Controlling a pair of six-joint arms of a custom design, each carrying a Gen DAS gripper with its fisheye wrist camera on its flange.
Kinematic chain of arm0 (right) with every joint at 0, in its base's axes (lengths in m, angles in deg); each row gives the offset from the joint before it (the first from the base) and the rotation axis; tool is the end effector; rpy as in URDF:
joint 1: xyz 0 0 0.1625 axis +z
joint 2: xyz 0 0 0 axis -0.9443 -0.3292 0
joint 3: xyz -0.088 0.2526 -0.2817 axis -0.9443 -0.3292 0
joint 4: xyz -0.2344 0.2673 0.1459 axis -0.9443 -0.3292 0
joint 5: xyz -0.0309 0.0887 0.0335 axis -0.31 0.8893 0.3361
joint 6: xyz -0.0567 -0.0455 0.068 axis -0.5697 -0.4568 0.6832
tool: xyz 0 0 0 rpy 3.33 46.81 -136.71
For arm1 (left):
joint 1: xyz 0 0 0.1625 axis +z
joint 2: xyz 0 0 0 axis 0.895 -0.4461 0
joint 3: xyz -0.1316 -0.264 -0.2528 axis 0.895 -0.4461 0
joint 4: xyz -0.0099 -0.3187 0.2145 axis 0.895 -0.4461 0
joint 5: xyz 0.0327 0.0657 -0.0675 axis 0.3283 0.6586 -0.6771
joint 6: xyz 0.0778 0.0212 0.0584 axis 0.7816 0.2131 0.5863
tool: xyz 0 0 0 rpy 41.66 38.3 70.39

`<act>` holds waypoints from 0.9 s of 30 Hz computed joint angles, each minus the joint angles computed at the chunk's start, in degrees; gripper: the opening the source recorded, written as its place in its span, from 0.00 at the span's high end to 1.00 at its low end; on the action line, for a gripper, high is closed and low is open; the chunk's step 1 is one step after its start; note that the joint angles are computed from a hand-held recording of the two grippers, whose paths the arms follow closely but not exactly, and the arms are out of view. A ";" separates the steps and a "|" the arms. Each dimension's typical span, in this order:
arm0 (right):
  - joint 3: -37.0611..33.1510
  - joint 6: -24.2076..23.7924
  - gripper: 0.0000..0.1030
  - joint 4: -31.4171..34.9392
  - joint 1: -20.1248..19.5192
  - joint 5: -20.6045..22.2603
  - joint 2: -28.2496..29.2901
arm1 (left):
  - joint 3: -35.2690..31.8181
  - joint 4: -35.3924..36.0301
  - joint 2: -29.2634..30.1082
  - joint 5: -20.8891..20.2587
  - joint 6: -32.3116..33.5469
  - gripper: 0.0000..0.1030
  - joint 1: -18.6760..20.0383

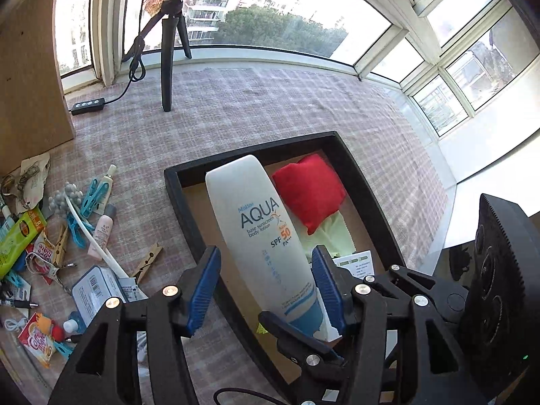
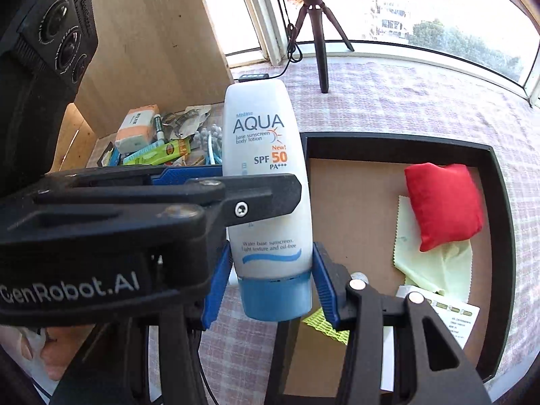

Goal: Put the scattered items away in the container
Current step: 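Lower the sunscreen tube into the black tray and open the right gripper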

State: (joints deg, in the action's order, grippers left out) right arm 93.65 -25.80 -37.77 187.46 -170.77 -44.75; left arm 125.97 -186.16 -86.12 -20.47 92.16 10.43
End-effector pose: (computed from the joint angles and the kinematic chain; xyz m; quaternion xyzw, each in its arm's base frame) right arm 0.4397 -0.7031 -0.0683 0.1600 -0.9397 0.1477 0.2636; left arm -0.0506 -0.7610 0.3400 0.2025 0.9654 -0.0858 0.1399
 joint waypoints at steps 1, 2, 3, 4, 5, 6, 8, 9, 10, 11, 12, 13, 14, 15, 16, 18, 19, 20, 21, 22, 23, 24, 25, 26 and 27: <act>2.45 0.29 0.52 -1.22 0.10 -1.71 -1.28 | 0.54 -0.24 -0.29 -0.44 0.24 0.41 -0.14; 5.01 0.87 0.50 -2.59 0.15 -3.03 -2.66 | 1.13 -0.39 -0.69 -0.64 0.49 0.41 -0.24; 7.54 1.40 0.45 -3.98 0.13 -3.79 -4.05 | 1.62 -0.54 -1.08 -0.69 0.76 0.41 -0.32; 9.94 1.52 0.44 -5.47 0.11 -4.19 -5.34 | 2.08 -0.71 -1.44 -0.60 0.96 0.41 -0.41; 11.97 1.41 0.44 -6.76 0.09 -4.68 -6.47 | 2.41 -0.83 -1.73 -0.36 0.99 0.41 -0.47; 13.36 1.37 0.44 -7.89 0.15 -5.28 -7.18 | 2.43 -0.74 -2.01 -0.16 1.01 0.41 -0.41; 15.46 1.50 0.44 -9.83 0.19 -5.40 -8.18 | 2.52 -1.15 -2.60 0.24 0.82 0.41 -0.21; 16.26 1.66 0.44 -10.41 0.18 -4.98 -8.65 | 2.59 -1.44 -3.07 0.52 0.89 0.41 -0.08; 16.70 1.79 0.44 -10.96 0.27 -4.64 -8.87 | 2.62 -1.66 -3.54 0.82 0.93 0.41 0.07; 17.05 1.75 0.44 -11.45 0.41 -4.33 -9.08 | 2.59 -1.60 -4.09 0.96 0.99 0.41 0.27; 17.29 1.56 0.44 -11.85 0.56 -3.97 -9.20 | 2.47 -1.28 -4.71 1.13 1.13 0.41 0.51; 17.23 1.29 0.44 -12.09 0.77 -3.58 -9.15 | 2.31 -0.95 -5.37 1.42 1.37 0.41 0.79; 17.17 1.03 0.44 -12.31 1.03 -3.21 -9.06 | 2.26 -0.73 -6.15 1.77 1.76 0.41 1.11; 17.02 0.74 0.44 -12.43 1.31 -2.77 -8.91 | 2.36 -0.67 -7.03 2.19 2.18 0.41 1.45; 16.95 0.40 0.44 -12.57 1.57 -2.19 -8.80 | 2.48 -0.64 -8.00 2.59 2.66 0.41 1.85; 16.86 -0.19 0.44 -12.86 2.04 -1.07 -8.54 | 2.60 -0.47 -9.93 3.68 3.78 0.41 2.71; 16.53 -0.49 0.44 -12.81 2.29 -0.64 -8.24 | 2.86 -0.64 -10.98 4.38 4.33 0.41 3.21; 16.13 -0.77 0.44 -12.64 2.52 -0.19 -7.89 | 3.23 -0.97 -12.03 4.93 4.96 0.41 3.76; 15.71 -0.92 0.44 -12.34 2.73 0.20 -7.52 | 3.58 -1.19 -13.10 5.61 5.64 0.41 4.34; 15.28 -1.04 0.44 -12.02 2.95 0.54 -7.12 | 4.01 -1.41 -14.12 6.40 6.22 0.41 4.94; 14.76 -1.27 0.44 -11.61 3.14 0.96 -6.68 | 4.45 -1.64 -15.05 7.18 6.68 0.41 5.56; 14.14 -1.43 0.44 -11.03 3.27 1.53 -6.17 | 4.95 -1.83 -15.91 7.89 7.02 0.41 6.21; 13.60 -1.40 0.44 -10.38 3.33 2.26 -5.70 | 5.48 -1.82 -16.71 8.56 7.34 0.41 6.93; 13.23 -1.33 0.44 -9.79 3.34 3.19 -5.29 | 6.16 -1.82 -17.49 9.18 7.69 0.41 7.72; 12.88 -1.34 0.44 -9.31 3.34 4.16 -4.86 | 7.19 -2.08 -18.28 9.65 7.99 0.41 8.45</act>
State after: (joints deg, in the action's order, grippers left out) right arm 106.53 -27.14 -47.08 190.80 -166.60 -49.61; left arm 133.16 -188.25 -104.40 -10.82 100.16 18.88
